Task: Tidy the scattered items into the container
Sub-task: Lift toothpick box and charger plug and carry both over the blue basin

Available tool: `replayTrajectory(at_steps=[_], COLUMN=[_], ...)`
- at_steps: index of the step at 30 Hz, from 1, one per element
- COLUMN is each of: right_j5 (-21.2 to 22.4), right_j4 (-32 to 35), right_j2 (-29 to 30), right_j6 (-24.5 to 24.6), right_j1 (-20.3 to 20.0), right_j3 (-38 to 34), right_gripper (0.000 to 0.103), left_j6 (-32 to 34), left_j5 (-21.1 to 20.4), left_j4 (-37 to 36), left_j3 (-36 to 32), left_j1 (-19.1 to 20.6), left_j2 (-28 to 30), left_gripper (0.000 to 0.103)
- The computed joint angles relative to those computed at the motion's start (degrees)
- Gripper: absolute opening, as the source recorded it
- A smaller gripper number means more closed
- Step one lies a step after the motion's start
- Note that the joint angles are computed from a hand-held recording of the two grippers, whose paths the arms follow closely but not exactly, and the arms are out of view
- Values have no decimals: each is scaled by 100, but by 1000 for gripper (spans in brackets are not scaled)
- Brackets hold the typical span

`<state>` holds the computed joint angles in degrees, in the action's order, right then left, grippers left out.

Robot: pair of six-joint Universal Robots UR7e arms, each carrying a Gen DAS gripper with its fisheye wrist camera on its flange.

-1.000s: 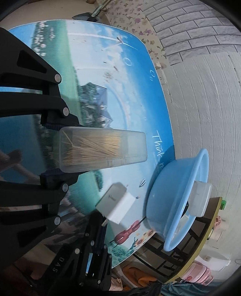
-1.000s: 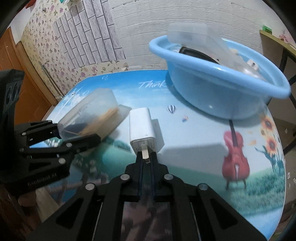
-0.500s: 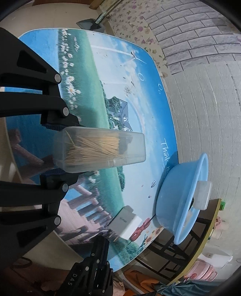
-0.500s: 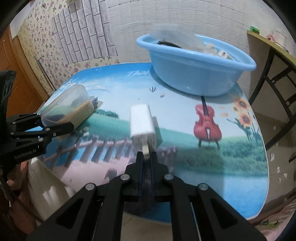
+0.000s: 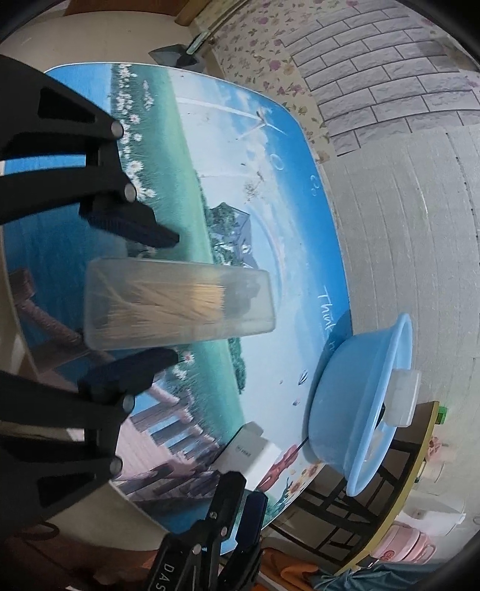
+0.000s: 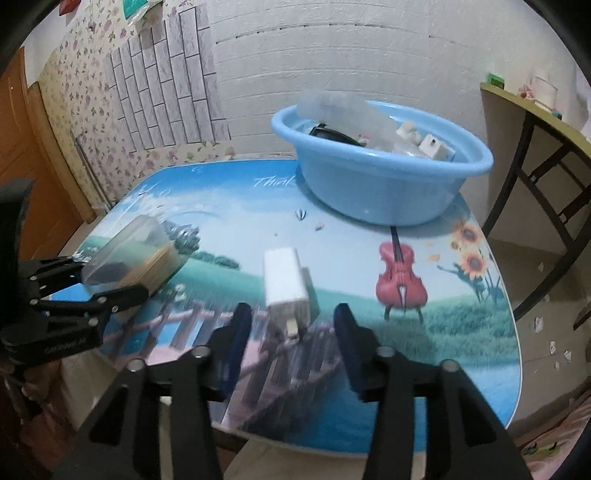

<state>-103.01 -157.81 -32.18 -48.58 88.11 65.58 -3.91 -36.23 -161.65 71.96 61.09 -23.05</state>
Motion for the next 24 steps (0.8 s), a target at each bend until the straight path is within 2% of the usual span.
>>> replayTrajectory(at_steps=[7,10,13,15,17,18,21,24], right_j5=[-41,-78,-152,-153,-126,-111,-153,-246], right_j4=[-18,166,329,156,150,159,51,-73], right_j2=[353,520,620,625,635,651,702,795], right_j6=[-241,-213,-186,-305,-360,-378,-430,-275], right_j1=[58,44,44,57,61,57,58,49], right_j3=[-376,-607,-726,-641,-634,-652,-663,-758], right_gripper=[51,51,52,53,59,65,86,101], left_j6=[184,96,52,-22,-69,-41,86,187], left_j5=[29,31,-52,-129,-145,-122,-131,-124], left_j4=[25,146,119,142,81,-16,-221,-384], left_j3=[-211,-295,-289,-286,-278,-269,-258,-273], left_j1=[53,91,121,153,177,180,182,191], left_j2=[148,192,182,174,183,205,240,274], left_gripper=[68,72,81,92,101,103,103,103])
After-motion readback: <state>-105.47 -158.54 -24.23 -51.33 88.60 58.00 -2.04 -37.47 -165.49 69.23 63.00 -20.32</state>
